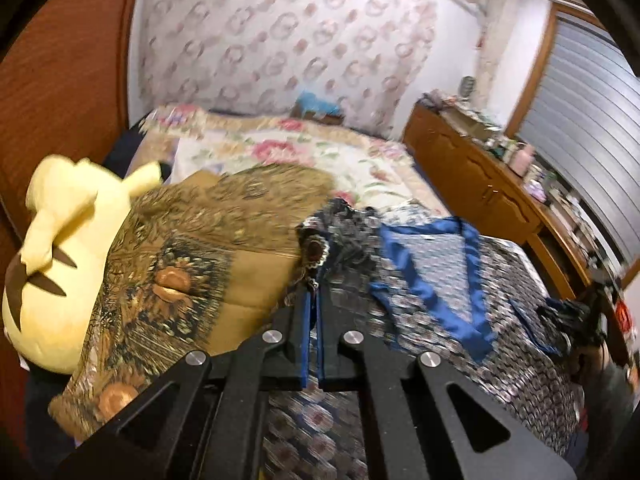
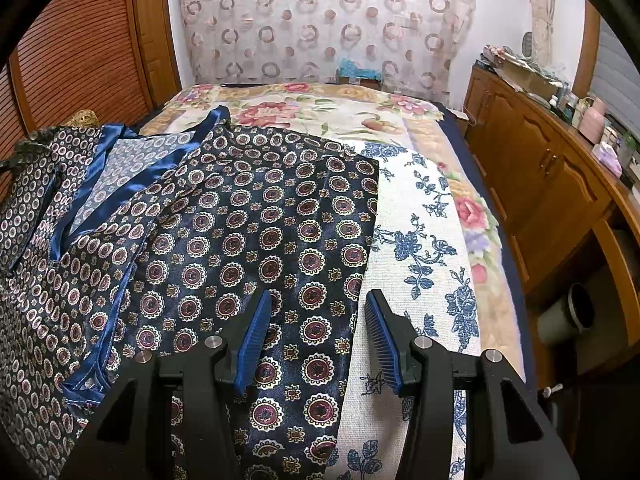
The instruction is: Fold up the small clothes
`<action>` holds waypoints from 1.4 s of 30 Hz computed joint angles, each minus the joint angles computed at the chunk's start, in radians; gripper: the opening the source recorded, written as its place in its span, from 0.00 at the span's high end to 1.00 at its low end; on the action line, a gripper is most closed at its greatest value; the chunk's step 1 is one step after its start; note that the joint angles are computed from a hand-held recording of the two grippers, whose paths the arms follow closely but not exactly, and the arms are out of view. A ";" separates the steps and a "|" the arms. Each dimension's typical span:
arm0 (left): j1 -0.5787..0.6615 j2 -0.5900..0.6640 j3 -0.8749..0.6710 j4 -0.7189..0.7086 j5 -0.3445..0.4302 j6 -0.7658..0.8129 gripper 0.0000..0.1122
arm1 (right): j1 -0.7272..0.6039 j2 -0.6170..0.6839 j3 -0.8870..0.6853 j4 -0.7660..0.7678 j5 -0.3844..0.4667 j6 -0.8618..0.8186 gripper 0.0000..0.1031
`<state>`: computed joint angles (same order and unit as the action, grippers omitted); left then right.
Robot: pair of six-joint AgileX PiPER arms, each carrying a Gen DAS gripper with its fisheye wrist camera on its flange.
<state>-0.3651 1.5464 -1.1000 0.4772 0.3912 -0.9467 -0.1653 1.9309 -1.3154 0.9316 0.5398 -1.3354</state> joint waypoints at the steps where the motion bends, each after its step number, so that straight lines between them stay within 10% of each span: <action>1: -0.020 -0.011 0.004 0.032 0.005 -0.028 0.98 | 0.002 0.003 -0.007 -0.008 0.003 0.008 0.51; 18: -0.204 -0.049 0.080 0.330 0.014 -0.338 0.98 | 0.072 0.292 -0.591 -0.435 0.204 0.583 0.52; 22: -0.237 -0.068 0.106 0.425 0.040 -0.447 0.98 | 0.088 0.299 -0.599 -0.419 0.202 0.580 0.89; 32: -0.378 -0.214 0.242 0.724 0.205 -0.813 0.98 | 0.010 -0.008 -0.096 0.144 0.050 -0.094 0.98; 42: -0.619 -0.354 0.400 0.793 0.441 -1.047 0.98 | -0.306 -0.328 0.364 0.463 0.373 -0.588 0.98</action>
